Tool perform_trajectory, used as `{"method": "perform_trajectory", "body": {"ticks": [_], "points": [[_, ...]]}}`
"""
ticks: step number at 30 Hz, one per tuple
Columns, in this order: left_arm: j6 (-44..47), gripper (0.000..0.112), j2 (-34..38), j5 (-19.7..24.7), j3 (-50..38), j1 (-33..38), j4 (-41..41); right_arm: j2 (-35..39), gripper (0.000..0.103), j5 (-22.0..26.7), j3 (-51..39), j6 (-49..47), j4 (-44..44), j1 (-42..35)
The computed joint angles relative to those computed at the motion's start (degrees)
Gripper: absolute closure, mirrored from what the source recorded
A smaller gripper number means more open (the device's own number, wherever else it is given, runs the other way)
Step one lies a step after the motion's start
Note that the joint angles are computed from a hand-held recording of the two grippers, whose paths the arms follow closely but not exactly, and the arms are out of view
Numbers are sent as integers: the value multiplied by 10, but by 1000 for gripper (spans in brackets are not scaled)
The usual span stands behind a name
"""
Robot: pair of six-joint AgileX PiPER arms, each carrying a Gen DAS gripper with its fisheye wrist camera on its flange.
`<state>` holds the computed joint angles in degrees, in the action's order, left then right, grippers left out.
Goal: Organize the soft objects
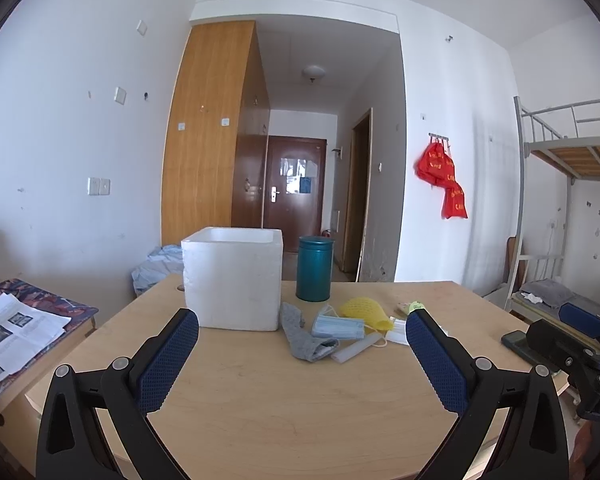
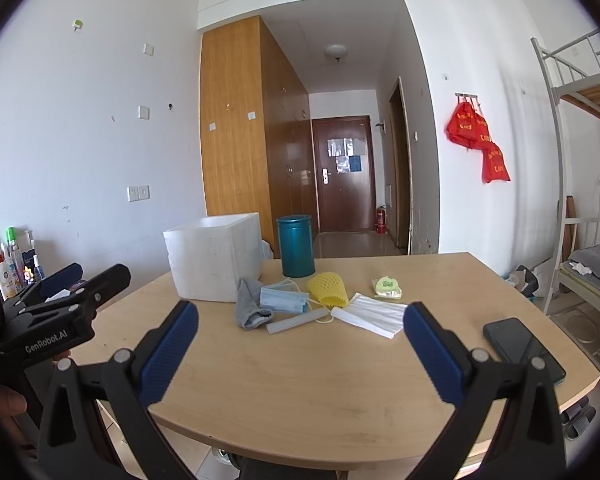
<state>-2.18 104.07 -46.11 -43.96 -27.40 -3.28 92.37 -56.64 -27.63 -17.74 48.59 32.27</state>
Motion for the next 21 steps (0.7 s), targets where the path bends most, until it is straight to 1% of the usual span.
{"method": "perform_trajectory", "body": {"ticks": [21], "points": [[9, 9, 3, -4, 1, 1, -6, -1, 0, 4, -7, -10, 5, 3]]}}
